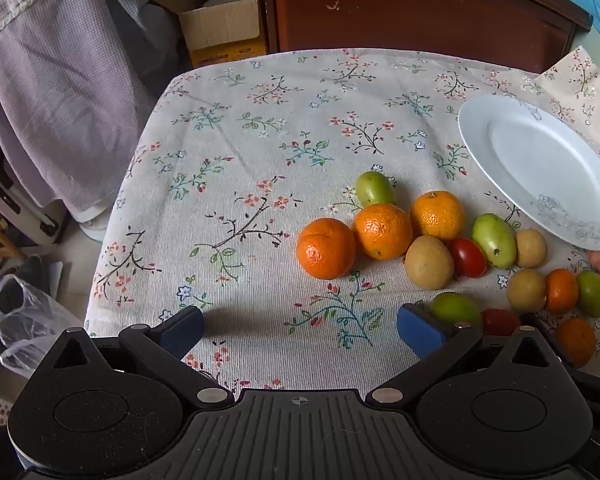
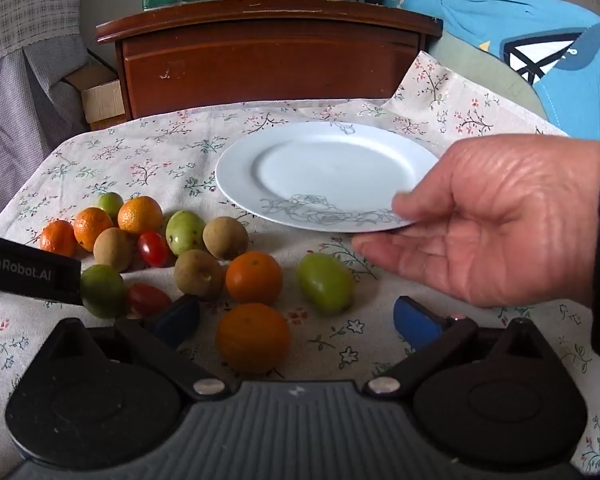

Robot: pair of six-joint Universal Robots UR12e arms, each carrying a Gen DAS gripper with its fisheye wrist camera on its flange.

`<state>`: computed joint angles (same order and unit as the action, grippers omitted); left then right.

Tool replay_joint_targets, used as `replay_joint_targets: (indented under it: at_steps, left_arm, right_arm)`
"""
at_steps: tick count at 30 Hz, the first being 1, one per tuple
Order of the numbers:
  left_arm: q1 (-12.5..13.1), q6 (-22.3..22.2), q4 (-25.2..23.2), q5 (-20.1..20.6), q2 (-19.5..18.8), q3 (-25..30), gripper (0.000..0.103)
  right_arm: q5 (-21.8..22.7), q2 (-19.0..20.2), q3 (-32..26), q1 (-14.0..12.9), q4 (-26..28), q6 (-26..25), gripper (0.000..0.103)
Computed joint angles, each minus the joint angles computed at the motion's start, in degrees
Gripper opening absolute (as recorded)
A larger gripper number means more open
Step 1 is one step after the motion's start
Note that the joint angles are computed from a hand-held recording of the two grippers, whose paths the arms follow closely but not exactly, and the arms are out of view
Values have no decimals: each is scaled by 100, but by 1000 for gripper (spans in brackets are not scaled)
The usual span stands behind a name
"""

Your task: Organize fruits

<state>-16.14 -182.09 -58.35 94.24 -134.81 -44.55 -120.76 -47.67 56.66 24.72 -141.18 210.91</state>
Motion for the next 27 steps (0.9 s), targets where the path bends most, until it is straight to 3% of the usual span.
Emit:
replay_joint_targets:
  at_steps: [27]
  left_arm:
    - [-4,-71,141,39,32,-89,103]
  right_arm:
    - [-33,-31,26,1,55,31,103]
